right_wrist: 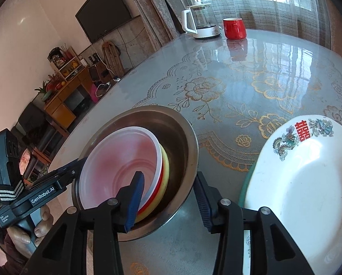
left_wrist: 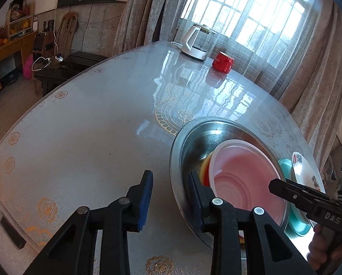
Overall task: Organize plates and bowls
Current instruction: 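Grip the steel bowl rim with the right tool while the left tool grips its rim too, then lift the steel bowl with both tools and carry it over the plate stack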
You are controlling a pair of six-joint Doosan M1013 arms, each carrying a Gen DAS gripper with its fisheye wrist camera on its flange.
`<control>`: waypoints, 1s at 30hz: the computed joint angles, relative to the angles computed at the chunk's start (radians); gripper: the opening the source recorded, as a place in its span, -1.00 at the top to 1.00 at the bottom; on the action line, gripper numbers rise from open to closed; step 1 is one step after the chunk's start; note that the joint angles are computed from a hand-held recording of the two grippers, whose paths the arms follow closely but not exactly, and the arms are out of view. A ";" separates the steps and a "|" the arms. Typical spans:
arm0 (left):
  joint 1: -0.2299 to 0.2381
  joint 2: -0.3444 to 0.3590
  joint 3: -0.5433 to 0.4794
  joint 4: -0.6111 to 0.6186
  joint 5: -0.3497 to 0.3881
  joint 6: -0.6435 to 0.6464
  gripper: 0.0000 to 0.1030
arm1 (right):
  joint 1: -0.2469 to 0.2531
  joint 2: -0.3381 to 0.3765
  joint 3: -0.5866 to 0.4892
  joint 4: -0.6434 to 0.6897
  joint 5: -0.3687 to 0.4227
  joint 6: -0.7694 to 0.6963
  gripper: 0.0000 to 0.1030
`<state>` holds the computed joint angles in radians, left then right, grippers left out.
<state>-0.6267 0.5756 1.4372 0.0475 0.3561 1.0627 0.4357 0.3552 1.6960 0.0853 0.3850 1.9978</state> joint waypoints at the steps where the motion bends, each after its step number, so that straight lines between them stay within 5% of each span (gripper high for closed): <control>1: -0.001 0.003 -0.005 0.008 0.005 -0.003 0.42 | 0.001 0.004 -0.006 -0.008 0.007 0.003 0.10; 6: -0.002 0.001 -0.003 -0.046 -0.004 0.089 0.58 | 0.008 0.018 -0.031 -0.077 0.039 0.040 0.09; 12: -0.004 -0.012 0.016 0.061 0.001 0.002 0.58 | 0.000 0.027 -0.045 0.047 0.040 -0.076 0.07; 20: 0.008 -0.019 0.037 0.010 -0.030 0.020 0.59 | 0.006 0.060 -0.070 0.169 0.065 -0.191 0.08; 30: 0.008 -0.040 0.078 -0.074 -0.084 0.100 0.60 | 0.023 0.052 -0.058 0.093 0.047 -0.137 0.13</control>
